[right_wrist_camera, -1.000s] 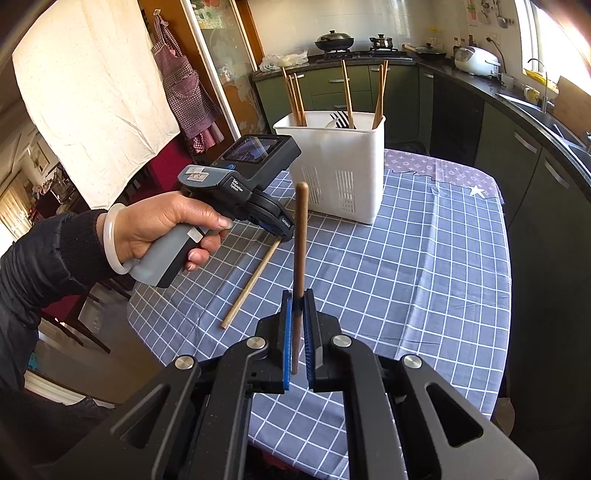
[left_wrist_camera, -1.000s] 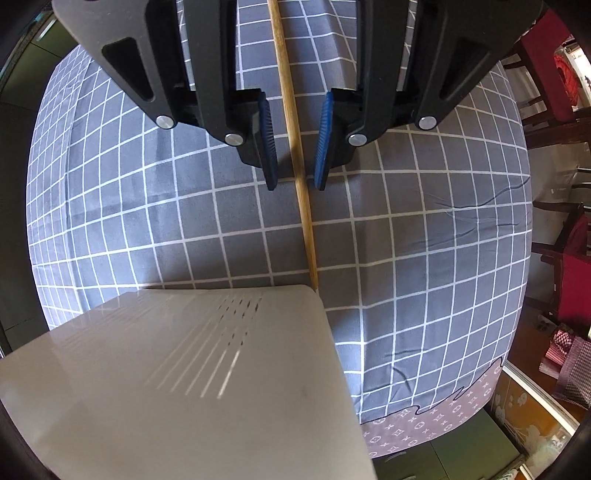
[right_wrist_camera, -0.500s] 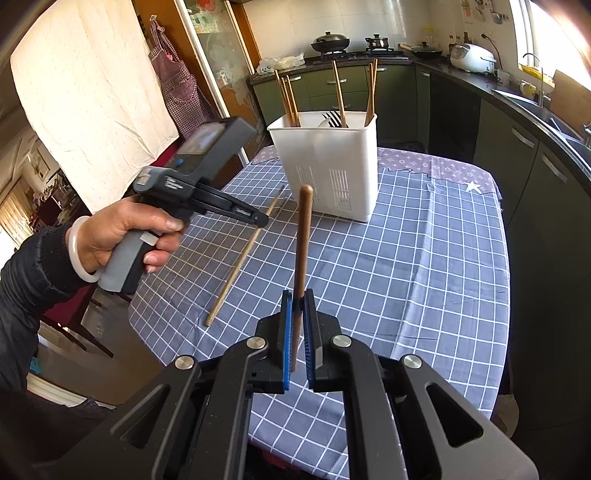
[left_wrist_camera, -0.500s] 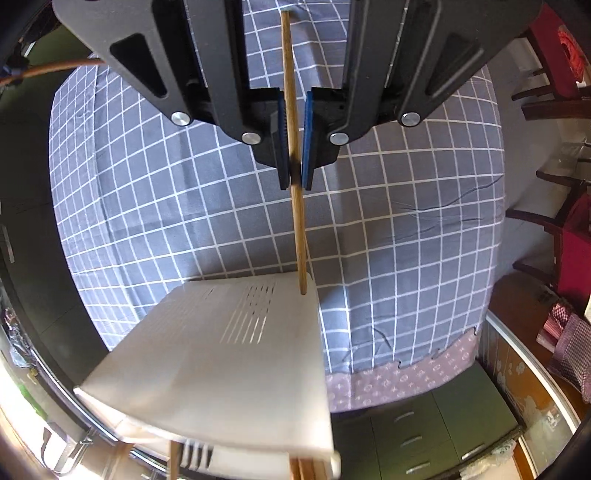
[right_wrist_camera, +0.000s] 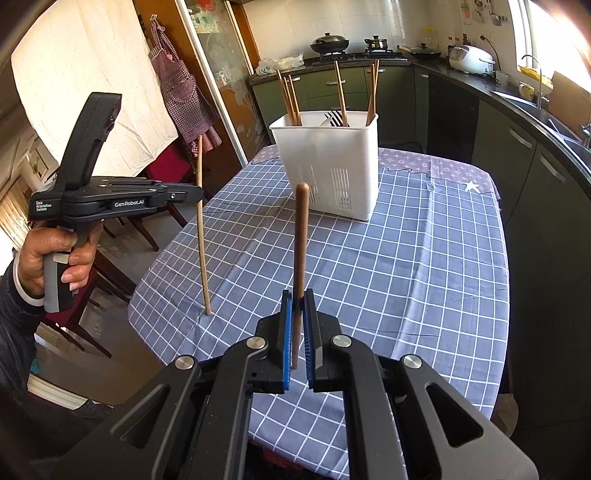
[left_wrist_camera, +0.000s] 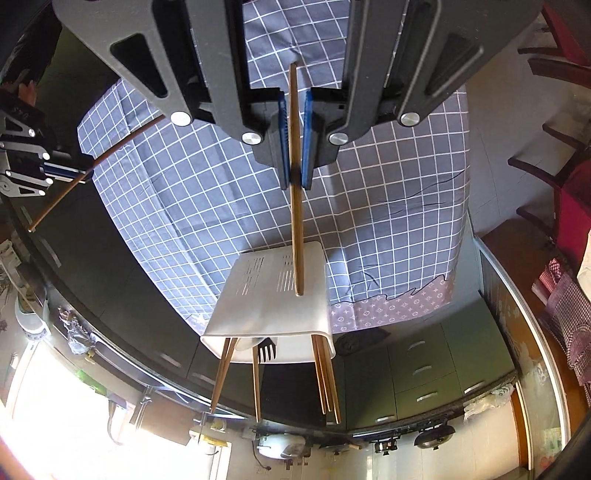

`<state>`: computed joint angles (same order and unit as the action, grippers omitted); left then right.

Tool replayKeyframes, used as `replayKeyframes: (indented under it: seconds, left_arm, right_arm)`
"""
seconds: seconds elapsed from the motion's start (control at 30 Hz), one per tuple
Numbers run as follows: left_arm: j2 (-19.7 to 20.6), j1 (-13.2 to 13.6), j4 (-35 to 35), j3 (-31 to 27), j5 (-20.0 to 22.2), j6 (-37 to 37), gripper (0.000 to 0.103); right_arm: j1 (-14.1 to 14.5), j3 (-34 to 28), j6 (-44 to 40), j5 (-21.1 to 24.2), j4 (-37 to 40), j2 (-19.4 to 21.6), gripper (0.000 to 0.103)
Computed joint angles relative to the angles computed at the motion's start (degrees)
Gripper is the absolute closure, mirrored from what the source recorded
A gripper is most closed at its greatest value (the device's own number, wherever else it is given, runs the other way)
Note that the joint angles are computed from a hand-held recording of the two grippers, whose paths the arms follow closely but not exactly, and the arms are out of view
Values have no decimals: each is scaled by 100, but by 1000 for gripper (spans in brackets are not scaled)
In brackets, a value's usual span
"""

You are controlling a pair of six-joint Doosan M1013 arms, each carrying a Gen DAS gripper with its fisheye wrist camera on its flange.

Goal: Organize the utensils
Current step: 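Carry both upright chopsticks toward the white basket, then lower the left gripper's chopstick into the white basket and open the left gripper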

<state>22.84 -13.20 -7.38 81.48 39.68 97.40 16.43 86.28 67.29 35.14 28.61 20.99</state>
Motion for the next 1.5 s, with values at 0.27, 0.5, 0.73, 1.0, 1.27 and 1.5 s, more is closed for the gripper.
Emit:
replayKeyframes:
  seconds: [0.27, 0.5, 0.73, 1.0, 1.27, 1.5]
  left_arm:
    - [-180, 24, -323, 242, -225, 412, 97]
    - [-245, 23, -403, 342, -305, 582, 97]
    - [-294, 60, -548, 377, -321, 730, 97]
    - [-338, 90, -685, 388, -353, 855, 97]
    - [-380, 87, -731, 288, -420, 922, 97]
    - [-376, 106, -927, -152, -238, 1103, 97]
  right_arm:
    - [53, -21, 142, -14, -174, -1, 96]
    - [68, -74, 116, -6, -197, 3, 96]
    - [95, -160, 71, 22, -194, 26, 96]
    - [144, -269, 70, 69, -297, 65, 96]
    - [156, -414, 137, 67, -429, 70, 96]
    - [145, -528, 94, 170, -418, 140, 96]
